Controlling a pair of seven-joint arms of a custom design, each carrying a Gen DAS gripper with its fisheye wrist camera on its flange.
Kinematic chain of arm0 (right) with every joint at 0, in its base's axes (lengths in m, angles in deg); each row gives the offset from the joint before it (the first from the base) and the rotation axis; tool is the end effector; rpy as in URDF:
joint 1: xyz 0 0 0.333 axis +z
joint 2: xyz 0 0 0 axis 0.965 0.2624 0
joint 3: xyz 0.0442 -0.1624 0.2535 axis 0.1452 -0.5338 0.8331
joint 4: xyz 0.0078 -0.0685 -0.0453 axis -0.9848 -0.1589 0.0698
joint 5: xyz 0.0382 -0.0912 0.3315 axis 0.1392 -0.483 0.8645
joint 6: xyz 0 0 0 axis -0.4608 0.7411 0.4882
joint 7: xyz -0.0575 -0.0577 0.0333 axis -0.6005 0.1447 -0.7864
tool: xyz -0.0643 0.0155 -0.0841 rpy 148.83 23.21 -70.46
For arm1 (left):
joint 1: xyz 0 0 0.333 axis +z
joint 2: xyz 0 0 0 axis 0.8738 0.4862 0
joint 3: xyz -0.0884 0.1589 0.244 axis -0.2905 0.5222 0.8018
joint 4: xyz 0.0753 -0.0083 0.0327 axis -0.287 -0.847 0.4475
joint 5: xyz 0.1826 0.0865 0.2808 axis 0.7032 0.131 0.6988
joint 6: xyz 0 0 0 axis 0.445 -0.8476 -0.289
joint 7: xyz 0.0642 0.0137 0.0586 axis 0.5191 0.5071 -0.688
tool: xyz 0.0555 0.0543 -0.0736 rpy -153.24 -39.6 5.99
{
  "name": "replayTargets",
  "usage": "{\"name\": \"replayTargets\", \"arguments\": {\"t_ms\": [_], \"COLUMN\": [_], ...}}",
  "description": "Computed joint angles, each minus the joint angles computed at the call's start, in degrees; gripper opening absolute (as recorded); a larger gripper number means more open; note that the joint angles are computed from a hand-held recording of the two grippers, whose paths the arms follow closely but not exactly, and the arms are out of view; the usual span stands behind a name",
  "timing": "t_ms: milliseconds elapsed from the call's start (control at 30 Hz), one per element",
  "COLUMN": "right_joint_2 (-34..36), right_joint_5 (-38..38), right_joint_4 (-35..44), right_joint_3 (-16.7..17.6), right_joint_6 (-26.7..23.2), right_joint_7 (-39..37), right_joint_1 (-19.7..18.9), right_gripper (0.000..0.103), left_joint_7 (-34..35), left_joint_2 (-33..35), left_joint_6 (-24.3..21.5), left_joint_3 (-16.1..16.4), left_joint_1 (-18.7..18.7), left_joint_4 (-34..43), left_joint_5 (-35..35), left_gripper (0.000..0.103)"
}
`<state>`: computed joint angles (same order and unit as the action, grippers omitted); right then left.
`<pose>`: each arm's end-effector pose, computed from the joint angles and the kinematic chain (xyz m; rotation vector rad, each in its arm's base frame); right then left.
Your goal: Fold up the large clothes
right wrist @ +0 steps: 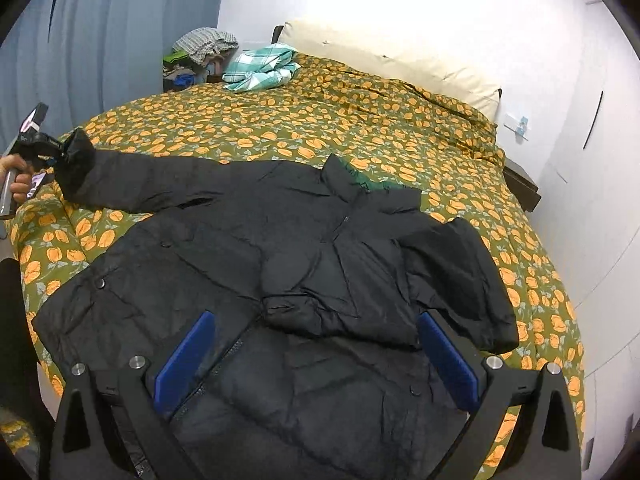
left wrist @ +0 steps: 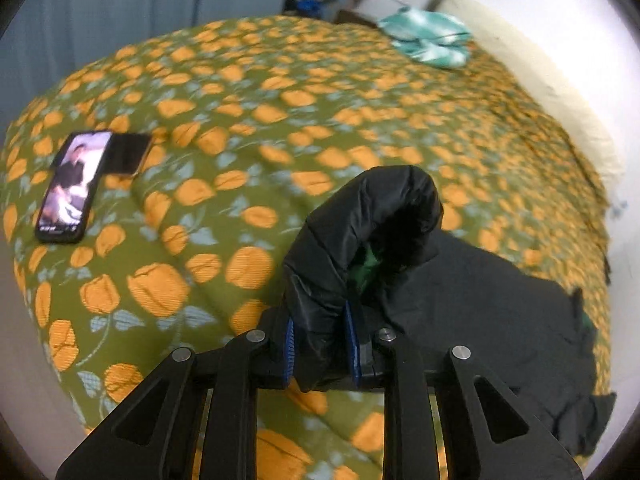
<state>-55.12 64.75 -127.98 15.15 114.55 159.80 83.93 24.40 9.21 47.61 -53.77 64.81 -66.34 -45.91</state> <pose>0.4266 0.1435 0.6359 -2.1403 1.2978 -0.7717 0.4097 -0.0126 0.5949 -2.5003 0.8965 -0.6069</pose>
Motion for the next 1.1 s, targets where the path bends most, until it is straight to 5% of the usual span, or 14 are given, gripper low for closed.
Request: {"name": "replayTargets", "arguments": {"t_ms": [300, 333, 400, 433, 700, 733, 767, 833, 1100], "right_joint_2": [9.0, 10.2, 13.9, 15.7, 27.2, 27.0, 26.3, 24.8, 11.0], "right_joint_5": [-1.7, -2.1, -3.2, -2.3, -6.0, -3.8, -1.4, -2.8, 11.5], "right_joint_4": [4.9, 5.4, 7.4, 8.8, 15.7, 15.8, 15.5, 14.6, 11.8], "right_joint_3": [-1.4, -1.5, -1.5, -1.8, -4.9, -5.1, -5.3, -6.1, -8.6], "right_joint_6": [-0.2, 0.3, 0.9, 0.1, -3.3, -3.4, -2.9, -1.4, 4.1], "right_joint_7": [-4.5, -5.3, -6.6, -7.8, -7.4, -8.0, -8.9, -5.9, -5.8], "right_joint_1": [0.9, 1.2, 1.9, 2.6, 6.2, 5.9, 5.6, 5.4, -0.3], "right_gripper": [0.103, 0.103, 0.103, 0.103, 0.103, 0.098, 0.072, 0.039, 0.032], "left_joint_7": [0.5, -0.1, -1.1, -1.8, -0.9, -0.5, -0.3, 0.2, -0.1], "left_joint_2": [1.6, 1.5, 0.9, -0.6, -10.4, -11.5, -11.9, -12.3, -7.9], "left_joint_6": [-5.2, -6.8, -9.3, -9.2, -10.9, -11.2, -11.2, -11.1, -7.4], "left_joint_3": [-0.1, -0.8, -1.5, -1.6, -2.2, -2.6, -3.0, -3.9, -7.6], "left_joint_1": [0.3, 0.6, 0.6, 0.5, -4.0, -5.0, -5.8, -7.6, -13.2], "left_joint_4": [1.2, 1.7, 2.3, 1.5, -2.5, -2.7, -2.8, -2.6, 0.9], "left_joint_5": [0.9, 1.6, 2.7, 3.1, 0.3, -0.1, -0.5, -1.5, -3.2], "left_gripper": [0.026, 0.035, 0.075, 0.080, 0.081, 0.081, 0.081, 0.081, 0.081]}}
